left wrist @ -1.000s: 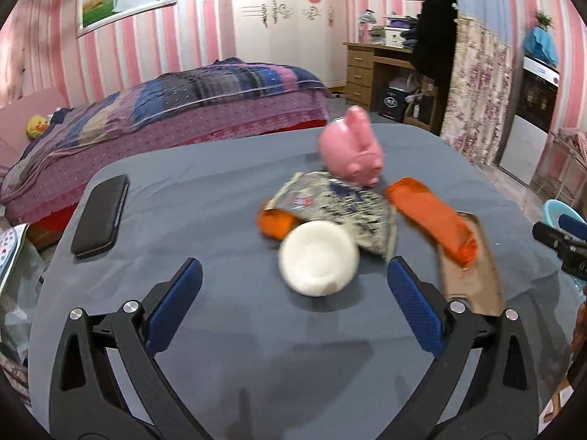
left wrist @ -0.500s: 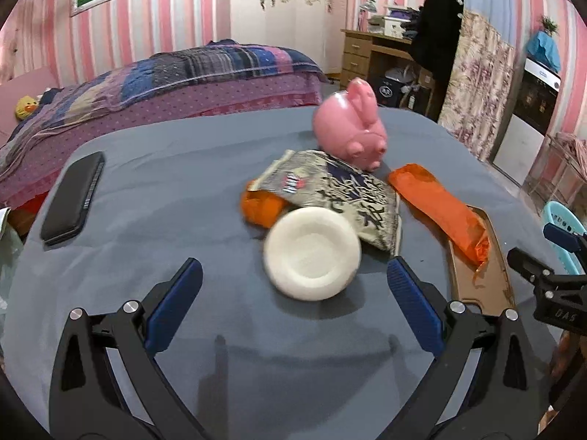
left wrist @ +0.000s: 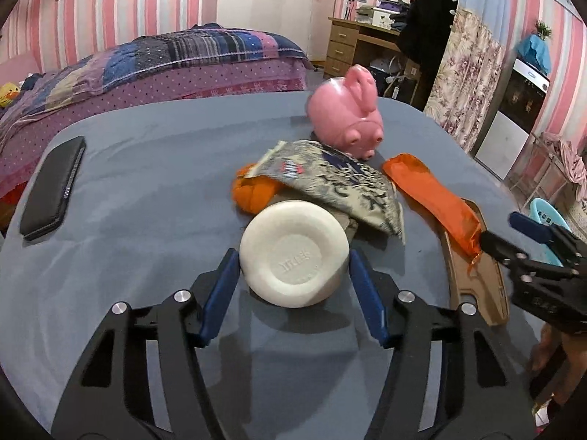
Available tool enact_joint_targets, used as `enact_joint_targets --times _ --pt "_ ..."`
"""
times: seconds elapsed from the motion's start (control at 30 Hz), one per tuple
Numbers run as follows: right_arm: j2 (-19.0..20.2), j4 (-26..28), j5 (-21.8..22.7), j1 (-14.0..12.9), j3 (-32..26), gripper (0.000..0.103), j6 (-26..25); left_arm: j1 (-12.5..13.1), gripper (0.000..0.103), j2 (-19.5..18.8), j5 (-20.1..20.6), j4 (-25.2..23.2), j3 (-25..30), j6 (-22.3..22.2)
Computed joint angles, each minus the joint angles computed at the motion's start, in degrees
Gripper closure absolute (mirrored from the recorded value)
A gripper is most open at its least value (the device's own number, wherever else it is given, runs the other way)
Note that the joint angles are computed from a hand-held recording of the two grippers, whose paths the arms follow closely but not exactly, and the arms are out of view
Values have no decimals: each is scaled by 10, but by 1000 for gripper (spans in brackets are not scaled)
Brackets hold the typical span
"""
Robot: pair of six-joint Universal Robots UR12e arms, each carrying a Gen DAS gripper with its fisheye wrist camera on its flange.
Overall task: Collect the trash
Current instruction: 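Grasp the white round lid with the left tool while right grasps the orange bag, then carry the white lid and orange bag over the blue basket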
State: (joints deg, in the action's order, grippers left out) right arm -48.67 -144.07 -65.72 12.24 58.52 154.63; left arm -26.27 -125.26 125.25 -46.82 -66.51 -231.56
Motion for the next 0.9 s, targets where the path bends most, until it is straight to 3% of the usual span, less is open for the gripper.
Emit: enact_joint_targets --times 0.23,0.33,0.37,0.4,0.5,0.9 --pt "11 45 -1 7 -23 36 -11 -2 43 26 17 8 -39 -7" --pt "14 56 6 5 -28 46 5 -1 43 31 22 11 -47 -15" --pt "16 71 17 4 -33 62 2 -1 43 32 24 11 -47 -18" --pt "16 74 21 3 -33 69 1 -1 43 32 26 9 -48 -20" --pt "14 55 31 2 -26 74 0 -3 43 31 29 0 -42 -24" --pt "-3 14 59 -8 0 76 4 -14 43 35 63 -21 -24 -20"
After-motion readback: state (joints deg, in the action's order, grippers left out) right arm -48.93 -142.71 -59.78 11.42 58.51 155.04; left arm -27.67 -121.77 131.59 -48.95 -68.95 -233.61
